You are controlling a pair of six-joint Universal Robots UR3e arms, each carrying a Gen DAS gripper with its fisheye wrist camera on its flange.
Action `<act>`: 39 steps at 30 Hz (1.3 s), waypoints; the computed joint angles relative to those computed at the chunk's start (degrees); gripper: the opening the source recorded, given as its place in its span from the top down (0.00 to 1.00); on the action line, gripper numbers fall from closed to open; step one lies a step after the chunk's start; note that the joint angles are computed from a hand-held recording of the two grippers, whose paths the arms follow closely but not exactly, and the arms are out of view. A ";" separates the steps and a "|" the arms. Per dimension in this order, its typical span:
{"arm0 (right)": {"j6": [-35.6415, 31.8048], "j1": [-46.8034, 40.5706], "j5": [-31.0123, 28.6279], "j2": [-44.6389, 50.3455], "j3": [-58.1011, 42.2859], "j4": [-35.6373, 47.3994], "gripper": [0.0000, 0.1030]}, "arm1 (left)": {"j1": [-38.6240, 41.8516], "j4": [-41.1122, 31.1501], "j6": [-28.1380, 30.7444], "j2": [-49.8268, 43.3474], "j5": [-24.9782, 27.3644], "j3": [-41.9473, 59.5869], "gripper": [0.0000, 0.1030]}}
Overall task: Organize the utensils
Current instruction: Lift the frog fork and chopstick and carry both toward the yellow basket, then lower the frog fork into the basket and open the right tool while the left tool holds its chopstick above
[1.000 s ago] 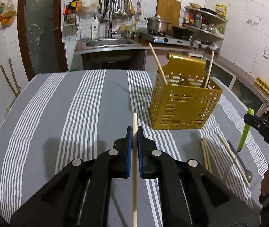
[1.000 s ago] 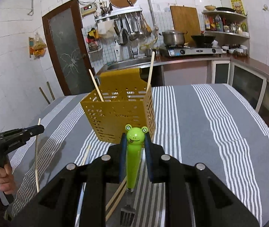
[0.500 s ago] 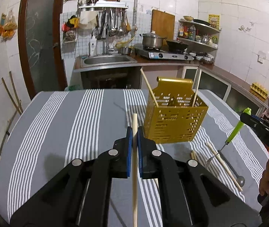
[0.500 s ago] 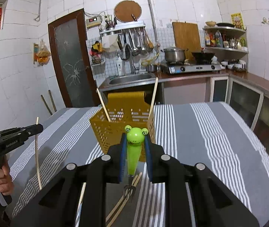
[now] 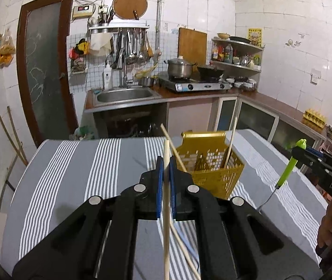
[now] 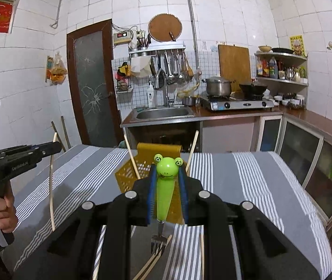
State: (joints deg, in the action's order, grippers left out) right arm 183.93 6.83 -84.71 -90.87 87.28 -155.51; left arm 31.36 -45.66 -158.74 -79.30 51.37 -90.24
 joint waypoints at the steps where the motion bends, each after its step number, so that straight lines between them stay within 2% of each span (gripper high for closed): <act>1: -0.11 -0.27 0.33 0.49 -1.45 0.68 0.82 | -0.70 0.33 -0.71 -1.21 0.29 1.81 0.96; 11: -1.74 -0.63 0.22 6.81 -15.40 5.41 0.82 | -7.56 2.47 -7.19 -11.62 4.54 17.97 0.96; 22: -2.38 -0.97 0.33 12.35 -24.62 7.99 0.82 | -11.57 3.38 -10.43 -17.79 8.03 25.06 0.96; 39: -3.14 -2.12 1.83 23.10 -43.52 14.56 0.82 | -16.76 -4.64 -14.02 -34.38 12.36 53.90 0.96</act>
